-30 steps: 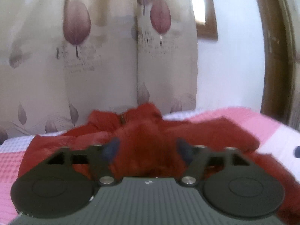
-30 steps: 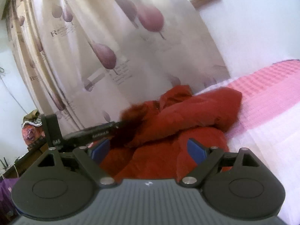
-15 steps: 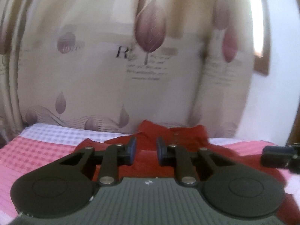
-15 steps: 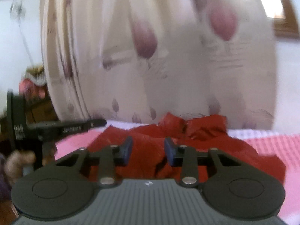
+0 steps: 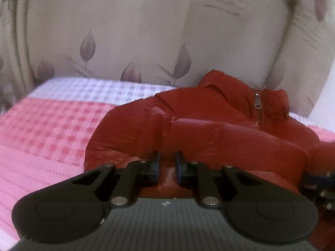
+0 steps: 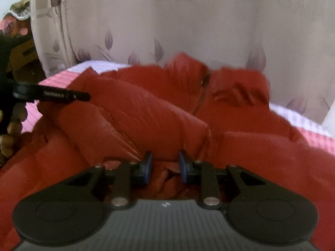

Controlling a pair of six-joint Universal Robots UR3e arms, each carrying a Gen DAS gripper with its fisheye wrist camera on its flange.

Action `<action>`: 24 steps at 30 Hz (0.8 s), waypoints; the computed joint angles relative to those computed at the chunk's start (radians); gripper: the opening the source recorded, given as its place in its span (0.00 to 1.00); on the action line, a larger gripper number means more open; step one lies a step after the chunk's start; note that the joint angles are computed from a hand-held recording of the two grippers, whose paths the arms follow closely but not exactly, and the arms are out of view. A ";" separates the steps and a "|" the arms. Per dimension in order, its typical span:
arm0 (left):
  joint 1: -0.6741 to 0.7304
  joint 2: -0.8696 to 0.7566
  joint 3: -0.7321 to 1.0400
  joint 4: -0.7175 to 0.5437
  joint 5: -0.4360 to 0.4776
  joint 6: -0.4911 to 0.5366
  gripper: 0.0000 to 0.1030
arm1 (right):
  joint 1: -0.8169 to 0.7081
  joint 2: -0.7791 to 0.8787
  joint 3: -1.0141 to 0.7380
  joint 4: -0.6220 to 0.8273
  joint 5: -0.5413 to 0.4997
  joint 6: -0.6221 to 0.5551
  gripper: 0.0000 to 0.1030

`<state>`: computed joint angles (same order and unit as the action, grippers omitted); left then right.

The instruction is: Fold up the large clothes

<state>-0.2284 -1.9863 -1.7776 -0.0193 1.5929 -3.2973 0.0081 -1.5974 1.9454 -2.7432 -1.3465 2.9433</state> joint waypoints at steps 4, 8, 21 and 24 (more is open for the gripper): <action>0.049 -0.028 -0.031 0.038 -0.073 -0.049 0.14 | -0.026 0.035 0.039 -0.056 0.034 0.032 0.24; 0.058 -0.061 -0.055 0.090 -0.084 -0.044 0.13 | -0.027 0.056 0.058 -0.110 0.044 0.060 0.24; -0.053 -0.108 0.028 0.052 0.122 0.045 0.12 | -0.630 -0.616 0.264 0.271 0.401 -0.010 0.27; -0.060 -0.116 0.031 0.061 0.136 0.055 0.12 | -0.727 -0.567 0.251 0.380 0.380 -0.088 0.27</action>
